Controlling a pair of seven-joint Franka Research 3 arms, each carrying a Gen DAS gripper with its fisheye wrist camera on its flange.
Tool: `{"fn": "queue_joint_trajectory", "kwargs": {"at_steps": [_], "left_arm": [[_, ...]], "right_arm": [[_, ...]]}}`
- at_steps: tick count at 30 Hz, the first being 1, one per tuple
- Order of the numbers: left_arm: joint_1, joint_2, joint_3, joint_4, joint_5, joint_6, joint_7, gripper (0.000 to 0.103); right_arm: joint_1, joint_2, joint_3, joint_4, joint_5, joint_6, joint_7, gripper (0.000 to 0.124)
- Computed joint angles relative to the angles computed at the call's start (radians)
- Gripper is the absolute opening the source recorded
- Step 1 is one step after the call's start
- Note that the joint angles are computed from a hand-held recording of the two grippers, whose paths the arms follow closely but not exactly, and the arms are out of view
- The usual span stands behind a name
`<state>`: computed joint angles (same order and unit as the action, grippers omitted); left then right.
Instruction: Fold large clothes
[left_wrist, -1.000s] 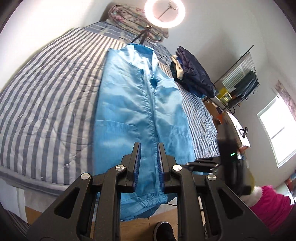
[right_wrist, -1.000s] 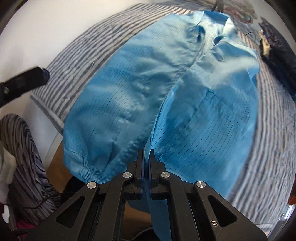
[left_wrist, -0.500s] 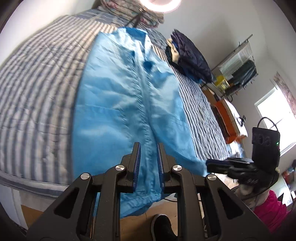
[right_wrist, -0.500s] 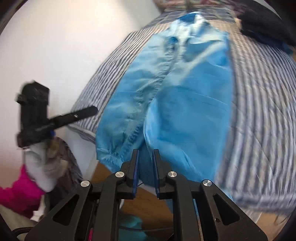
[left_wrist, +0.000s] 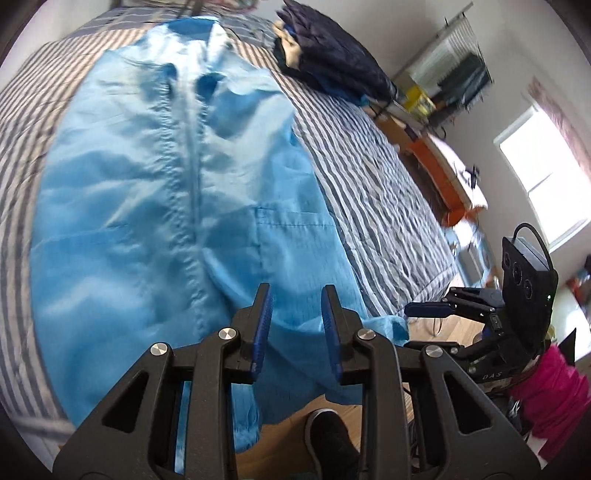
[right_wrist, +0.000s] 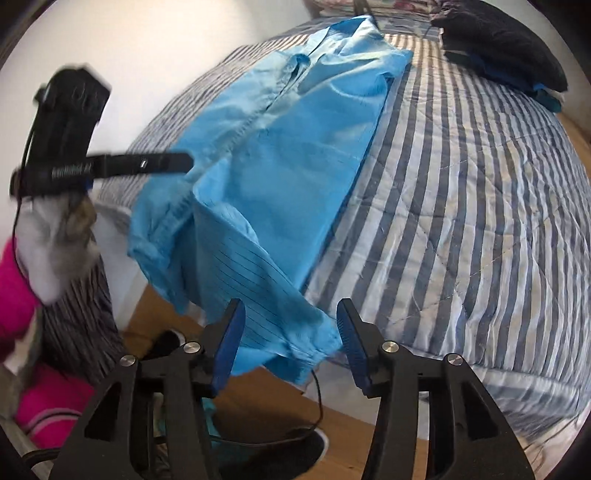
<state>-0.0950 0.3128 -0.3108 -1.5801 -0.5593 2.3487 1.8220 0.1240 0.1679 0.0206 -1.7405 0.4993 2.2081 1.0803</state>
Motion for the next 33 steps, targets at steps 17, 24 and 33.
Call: {"fn": "queue_joint_trajectory", "kwargs": {"at_steps": [17, 24, 33], "left_arm": [[-0.048, 0.288, -0.004, 0.354, 0.267, -0.228, -0.155, 0.026], [-0.042, 0.263, -0.008, 0.322, 0.277, -0.218, -0.114, 0.025], [-0.049, 0.242, 0.001, 0.307, 0.296, -0.204, -0.128, 0.025]], "right_arm": [[0.038, -0.044, 0.054, -0.024, 0.231, -0.198, -0.144, 0.004], [0.043, -0.155, 0.002, -0.150, 0.229, -0.069, -0.128, 0.021], [0.045, -0.017, 0.005, -0.060, -0.042, 0.063, -0.082, 0.035]]}}
